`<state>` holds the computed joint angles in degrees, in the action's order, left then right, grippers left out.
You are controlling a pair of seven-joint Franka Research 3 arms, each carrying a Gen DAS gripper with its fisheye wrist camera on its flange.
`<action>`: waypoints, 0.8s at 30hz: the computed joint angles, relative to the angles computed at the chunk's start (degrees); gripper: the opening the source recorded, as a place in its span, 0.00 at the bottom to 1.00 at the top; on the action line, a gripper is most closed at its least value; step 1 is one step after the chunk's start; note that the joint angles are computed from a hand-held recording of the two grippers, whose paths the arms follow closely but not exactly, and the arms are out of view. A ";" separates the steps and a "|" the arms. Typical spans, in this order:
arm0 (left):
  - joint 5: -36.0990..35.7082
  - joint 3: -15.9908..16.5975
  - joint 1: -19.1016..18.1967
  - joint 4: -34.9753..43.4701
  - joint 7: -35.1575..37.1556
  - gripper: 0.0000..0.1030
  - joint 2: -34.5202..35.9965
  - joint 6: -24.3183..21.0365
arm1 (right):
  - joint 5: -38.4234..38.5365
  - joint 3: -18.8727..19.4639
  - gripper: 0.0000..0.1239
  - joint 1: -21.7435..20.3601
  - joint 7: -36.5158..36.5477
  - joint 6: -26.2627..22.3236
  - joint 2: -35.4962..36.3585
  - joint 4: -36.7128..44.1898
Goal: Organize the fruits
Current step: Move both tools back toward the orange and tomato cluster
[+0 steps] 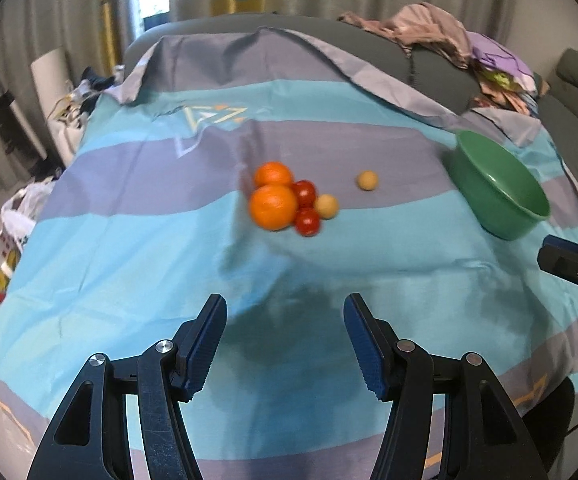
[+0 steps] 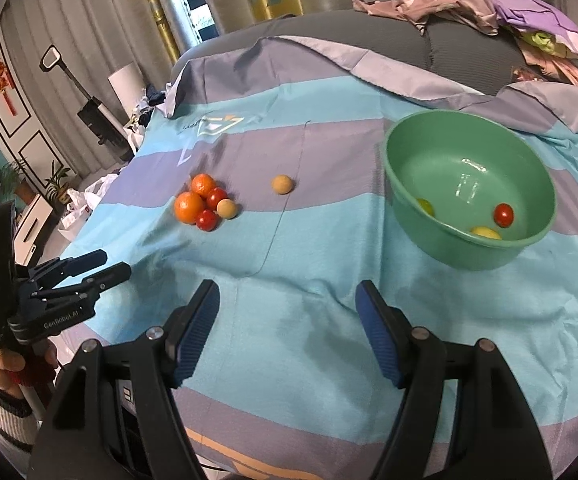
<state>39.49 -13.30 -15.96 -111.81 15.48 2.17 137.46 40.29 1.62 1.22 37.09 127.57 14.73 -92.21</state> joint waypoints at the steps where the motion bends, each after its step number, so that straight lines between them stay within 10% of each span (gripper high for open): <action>1: -0.22 0.12 0.13 -0.49 -0.14 0.59 -0.26 0.37 | -0.29 0.07 0.57 0.16 0.24 -0.22 0.28 0.28; 24: -5.96 2.32 2.90 0.11 6.23 0.59 4.69 13.74 | -5.30 2.68 0.57 2.86 3.02 -5.04 10.74 12.13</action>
<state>33.53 -10.98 -13.06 -111.70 21.71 6.86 151.20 34.99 4.30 4.08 40.11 122.53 25.47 -80.07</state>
